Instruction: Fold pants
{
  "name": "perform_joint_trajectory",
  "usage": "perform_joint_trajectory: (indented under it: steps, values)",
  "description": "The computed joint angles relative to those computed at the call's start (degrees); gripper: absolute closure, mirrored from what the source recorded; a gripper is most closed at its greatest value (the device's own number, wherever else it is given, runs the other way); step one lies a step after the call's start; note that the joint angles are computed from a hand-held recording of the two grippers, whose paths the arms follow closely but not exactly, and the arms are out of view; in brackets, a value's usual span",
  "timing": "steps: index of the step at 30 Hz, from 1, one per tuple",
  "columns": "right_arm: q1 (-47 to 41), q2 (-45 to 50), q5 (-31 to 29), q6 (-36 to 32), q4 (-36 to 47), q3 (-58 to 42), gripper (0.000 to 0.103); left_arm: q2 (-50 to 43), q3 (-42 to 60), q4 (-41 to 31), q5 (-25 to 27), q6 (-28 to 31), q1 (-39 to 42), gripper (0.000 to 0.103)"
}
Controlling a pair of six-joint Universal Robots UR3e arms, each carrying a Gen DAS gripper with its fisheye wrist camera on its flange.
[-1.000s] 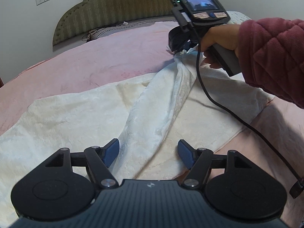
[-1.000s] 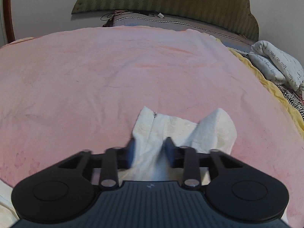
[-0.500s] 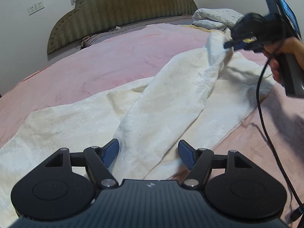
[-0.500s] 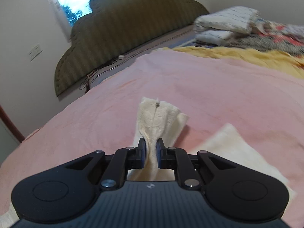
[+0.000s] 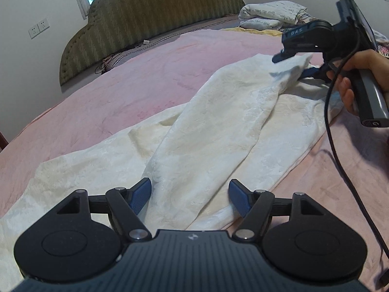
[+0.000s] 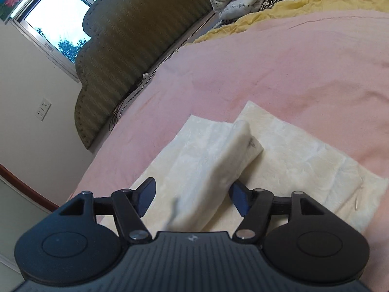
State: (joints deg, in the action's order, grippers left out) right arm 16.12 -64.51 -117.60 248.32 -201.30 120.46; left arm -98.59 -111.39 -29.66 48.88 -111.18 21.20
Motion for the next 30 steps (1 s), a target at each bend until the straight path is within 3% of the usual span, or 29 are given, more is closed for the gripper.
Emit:
perform_joint_trajectory:
  steps: [1,2,5,8,12,15,17,19,20,22,24,26,28,30]
  values:
    - [-0.29,-1.07,0.37,0.17,2.73,-0.40,0.056,0.40,-0.59,0.22,-0.45,0.40,0.08,0.029]
    - [-0.93,-2.47,1.78,0.25,4.63,-0.23,0.080,0.71,-1.15,0.67,-1.03,0.71,0.20,0.029]
    - [-1.23,-5.43,2.35,0.35,1.06,1.95,0.093,1.24,-2.27,1.48,-2.22,1.49,0.09,0.029]
    - [-1.19,-9.57,2.45,-0.08,-3.10,3.02,0.093,1.69,-3.33,2.17,-3.33,2.04,-0.42,0.029]
    - [-1.39,-15.07,2.32,-4.12,-1.63,0.84,0.094,2.61,-6.03,4.97,-3.48,2.96,-1.20,0.030]
    - [-2.67,-17.44,4.16,-6.85,-0.16,-0.87,0.094,1.86,-4.99,4.36,-1.75,0.99,-2.34,0.037]
    - [-3.73,-18.14,5.53,-7.95,1.60,-1.75,0.094,0.56,-2.64,2.99,-0.13,-1.94,-3.08,0.064]
    - [-5.05,-17.95,7.64,-8.37,3.46,-2.78,0.094,-1.09,0.99,-0.12,1.65,-5.14,-3.68,0.080]
    - [-6.17,-17.94,9.37,-8.45,4.68,-3.15,0.094,-1.78,2.32,-1.05,2.00,-6.34,-3.78,0.087]
    - [-7.96,-17.49,11.80,-8.78,8.09,-5.10,0.094,-2.13,3.47,-0.88,1.65,-8.70,-3.21,0.093]
    - [-9.40,-16.72,13.88,-9.91,9.55,-6.97,0.095,-2.34,2.15,6.87,0.84,-12.78,-3.05,0.094]
    - [-9.30,-16.07,13.32,-11.66,9.06,-8.99,0.095,-3.15,0.98,18.31,-0.17,-20.47,-2.78,0.094]
    - [-7.60,-14.41,10.98,-15.59,-1.95,-8.50,0.095,-3.12,0.59,26.53,-2.88,-28.44,-1.11,0.094]
    - [-5.33,-13.42,8.95,-18.65,-15.88,-4.88,0.095,-1.39,-1.62,29.89,-6.90,-30.34,1.24,0.096]
